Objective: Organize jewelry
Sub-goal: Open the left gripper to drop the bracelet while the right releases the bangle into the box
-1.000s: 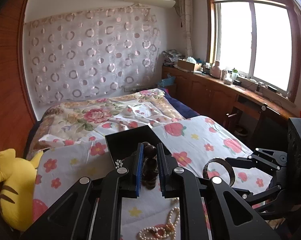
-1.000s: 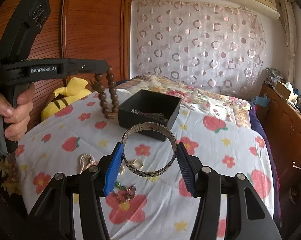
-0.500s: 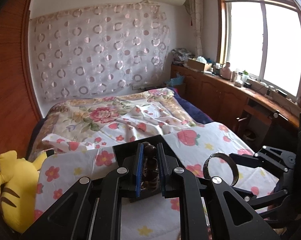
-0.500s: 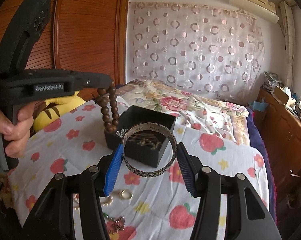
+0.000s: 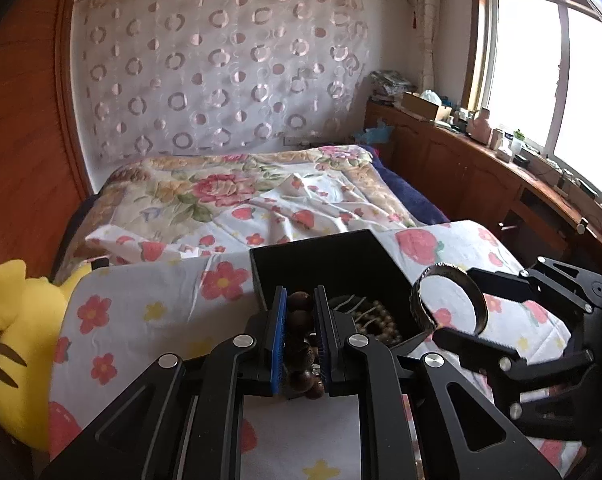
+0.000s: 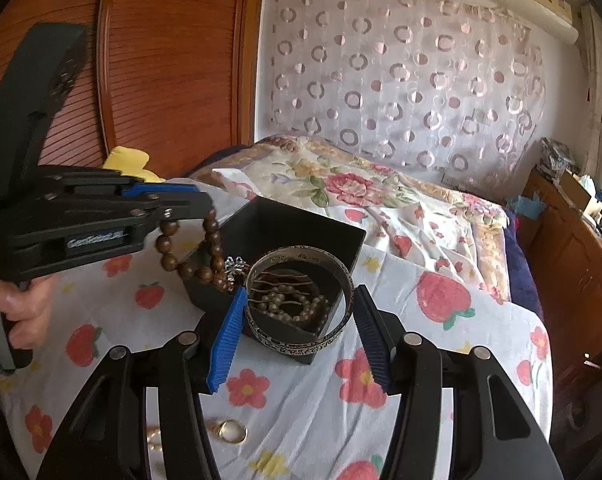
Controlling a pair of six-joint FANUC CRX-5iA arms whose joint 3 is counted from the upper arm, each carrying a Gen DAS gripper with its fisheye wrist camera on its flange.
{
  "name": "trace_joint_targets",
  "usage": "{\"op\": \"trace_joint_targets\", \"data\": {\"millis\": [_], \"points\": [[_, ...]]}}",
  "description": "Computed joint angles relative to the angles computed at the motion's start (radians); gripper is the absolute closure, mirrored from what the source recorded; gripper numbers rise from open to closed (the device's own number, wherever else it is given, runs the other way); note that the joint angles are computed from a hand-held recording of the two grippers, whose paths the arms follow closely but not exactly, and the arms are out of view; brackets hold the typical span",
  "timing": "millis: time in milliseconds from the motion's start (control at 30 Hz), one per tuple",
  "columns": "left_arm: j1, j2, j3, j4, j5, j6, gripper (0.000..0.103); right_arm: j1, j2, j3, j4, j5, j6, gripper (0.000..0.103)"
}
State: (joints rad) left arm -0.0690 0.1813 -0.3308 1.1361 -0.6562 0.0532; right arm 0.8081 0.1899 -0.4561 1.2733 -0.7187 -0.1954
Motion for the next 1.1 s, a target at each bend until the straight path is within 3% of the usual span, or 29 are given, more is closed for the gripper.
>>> {"op": "trace_joint_targets", "data": {"millis": [133, 200, 233, 633, 867, 1100], "points": [[0.006, 0.010, 0.012, 0.008, -0.010, 0.004, 0.088, -0.021, 0.015, 0.010, -0.006, 0.027, -0.012, 0.046], [0.005, 0.004, 0.004, 0.023, -0.006, -0.008, 0.074, -0.033, 0.020, 0.016, -0.007, 0.043, -0.007, 0.046], [0.004, 0.001, 0.001, 0.034, -0.006, -0.016, 0.072, -0.037, 0.025, 0.023, -0.012, 0.046, 0.004, 0.046], [0.062, -0.019, -0.047, 0.065, -0.047, -0.058, 0.066, -0.049, 0.077, 0.085, -0.056, 0.057, 0.075, 0.046], [0.111, 0.001, -0.059, -0.042, -0.070, -0.058, 0.066, -0.050, 0.068, 0.072, -0.056, 0.048, 0.064, 0.046], [0.103, 0.045, -0.003, -0.189, -0.060, 0.025, 0.066, -0.054, 0.051, 0.059, -0.039, 0.048, 0.047, 0.046]]}}
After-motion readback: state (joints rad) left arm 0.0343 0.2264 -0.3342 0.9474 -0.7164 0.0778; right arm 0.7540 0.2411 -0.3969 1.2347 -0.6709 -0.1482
